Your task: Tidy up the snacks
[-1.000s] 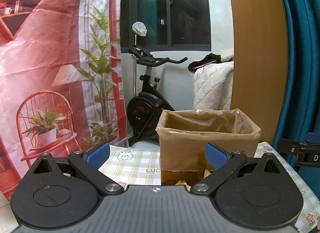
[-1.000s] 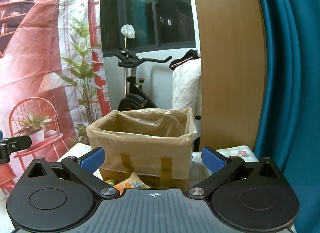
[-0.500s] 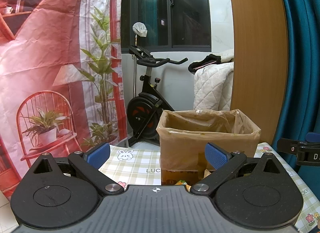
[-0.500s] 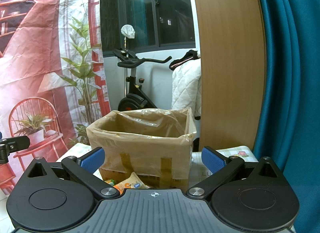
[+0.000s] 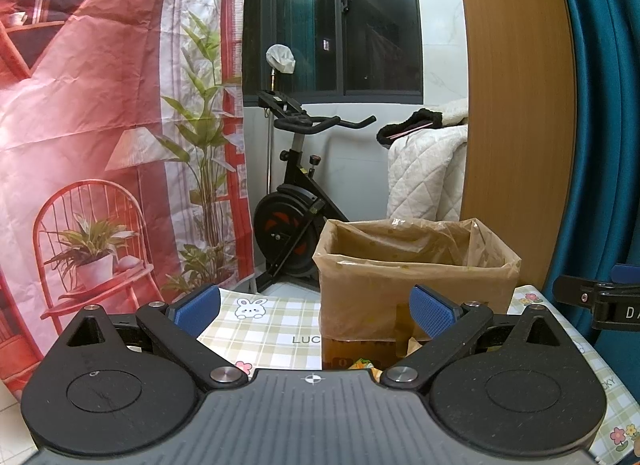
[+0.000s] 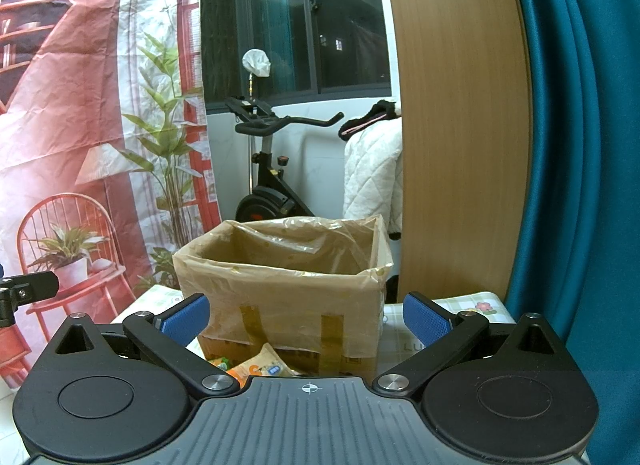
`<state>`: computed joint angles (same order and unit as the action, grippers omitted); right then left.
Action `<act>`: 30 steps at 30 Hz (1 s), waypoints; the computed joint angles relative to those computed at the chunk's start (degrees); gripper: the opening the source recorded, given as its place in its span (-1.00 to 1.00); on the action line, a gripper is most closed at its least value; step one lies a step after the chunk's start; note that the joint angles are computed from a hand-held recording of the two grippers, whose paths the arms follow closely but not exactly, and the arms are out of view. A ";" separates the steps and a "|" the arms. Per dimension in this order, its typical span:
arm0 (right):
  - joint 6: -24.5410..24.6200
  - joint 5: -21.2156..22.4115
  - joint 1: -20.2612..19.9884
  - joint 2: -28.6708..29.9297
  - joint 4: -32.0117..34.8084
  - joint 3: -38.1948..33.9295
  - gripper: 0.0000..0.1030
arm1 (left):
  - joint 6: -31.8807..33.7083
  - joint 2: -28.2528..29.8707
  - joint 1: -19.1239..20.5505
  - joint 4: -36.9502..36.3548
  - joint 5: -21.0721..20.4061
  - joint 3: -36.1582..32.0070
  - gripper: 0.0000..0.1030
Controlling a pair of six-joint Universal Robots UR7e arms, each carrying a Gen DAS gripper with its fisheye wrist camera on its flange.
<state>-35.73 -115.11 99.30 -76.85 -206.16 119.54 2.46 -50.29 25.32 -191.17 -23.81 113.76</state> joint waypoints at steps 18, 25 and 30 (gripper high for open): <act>-0.39 0.85 -0.90 -0.40 0.45 -0.17 0.99 | -0.14 -0.06 0.04 -0.03 -0.06 0.08 0.97; -0.60 1.21 -1.23 -0.46 0.51 -0.26 0.99 | -0.17 -0.03 0.02 -0.08 -0.02 0.05 0.97; -0.67 1.26 -1.32 -0.45 0.50 -0.29 0.99 | -0.12 -0.06 0.04 -0.14 -0.09 0.04 0.97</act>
<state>-36.39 -113.85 97.98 -77.30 -205.66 119.24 2.34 -50.35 25.37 -191.31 -23.89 113.80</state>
